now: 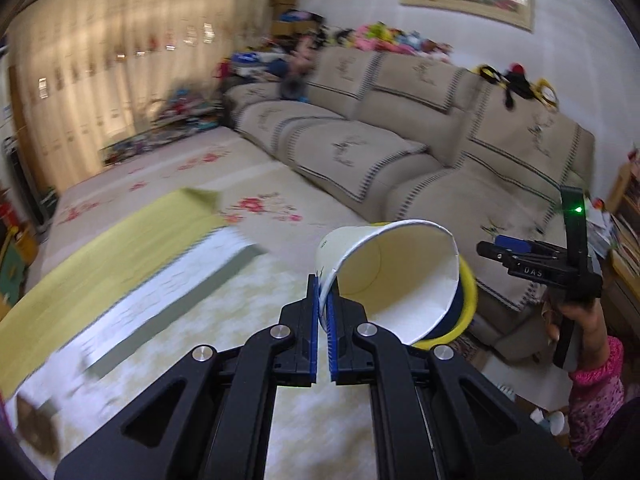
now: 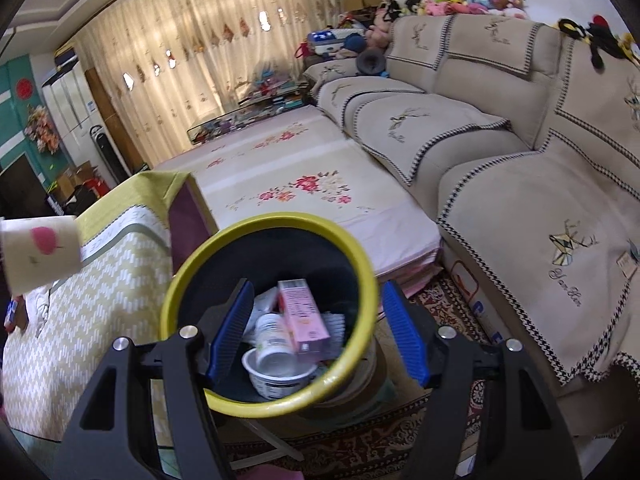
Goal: Collect trash
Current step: 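Carry the paper cup with the left tool into the bin and release, then move the right tool from the bin toward the white paper towel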
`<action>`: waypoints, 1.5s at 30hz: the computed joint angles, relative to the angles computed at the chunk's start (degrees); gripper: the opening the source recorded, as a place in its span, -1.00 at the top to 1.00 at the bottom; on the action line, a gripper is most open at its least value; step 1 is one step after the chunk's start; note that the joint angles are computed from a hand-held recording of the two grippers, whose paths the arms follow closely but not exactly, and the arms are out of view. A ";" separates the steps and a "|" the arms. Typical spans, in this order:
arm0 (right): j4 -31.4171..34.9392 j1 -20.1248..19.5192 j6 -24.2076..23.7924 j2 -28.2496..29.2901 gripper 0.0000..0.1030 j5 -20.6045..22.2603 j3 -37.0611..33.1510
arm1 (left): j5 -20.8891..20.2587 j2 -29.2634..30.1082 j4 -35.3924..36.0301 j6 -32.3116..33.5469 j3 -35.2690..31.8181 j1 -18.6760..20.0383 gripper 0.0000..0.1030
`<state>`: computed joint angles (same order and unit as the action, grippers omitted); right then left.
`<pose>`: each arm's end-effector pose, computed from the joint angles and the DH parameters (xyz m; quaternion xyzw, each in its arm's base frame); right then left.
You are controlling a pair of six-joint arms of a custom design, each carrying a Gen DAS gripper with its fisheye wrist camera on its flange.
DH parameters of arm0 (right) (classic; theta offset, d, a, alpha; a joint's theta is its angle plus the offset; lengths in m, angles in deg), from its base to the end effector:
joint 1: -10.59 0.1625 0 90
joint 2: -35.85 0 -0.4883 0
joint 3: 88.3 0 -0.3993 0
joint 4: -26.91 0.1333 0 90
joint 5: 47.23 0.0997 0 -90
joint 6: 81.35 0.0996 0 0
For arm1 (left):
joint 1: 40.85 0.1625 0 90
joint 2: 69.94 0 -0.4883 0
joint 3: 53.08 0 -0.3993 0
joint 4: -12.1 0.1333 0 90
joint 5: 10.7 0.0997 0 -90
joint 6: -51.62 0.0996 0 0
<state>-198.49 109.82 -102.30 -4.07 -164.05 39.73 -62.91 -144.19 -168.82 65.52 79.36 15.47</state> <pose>0.1707 -0.4997 0.0897 0.1422 -0.8846 0.3664 0.2512 -0.0986 -0.4984 0.2808 0.2827 0.8675 -0.3160 0.2603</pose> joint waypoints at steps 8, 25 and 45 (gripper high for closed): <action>-1.17 -2.50 0.09 -2.22 -0.27 0.73 1.83 | -2.19 14.23 3.08 1.14 -9.78 1.04 0.91; 2.00 -0.52 0.66 -0.10 -0.32 -0.43 -0.36 | -0.42 10.53 -5.75 1.99 -4.60 1.53 -0.57; 16.30 11.44 -0.05 9.17 -0.37 -4.14 -12.47 | 8.86 -24.03 -19.08 9.00 14.08 17.07 -0.87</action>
<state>-182.19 121.26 -102.35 5.10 -168.19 27.26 -54.05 -168.22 -187.89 74.52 93.43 32.54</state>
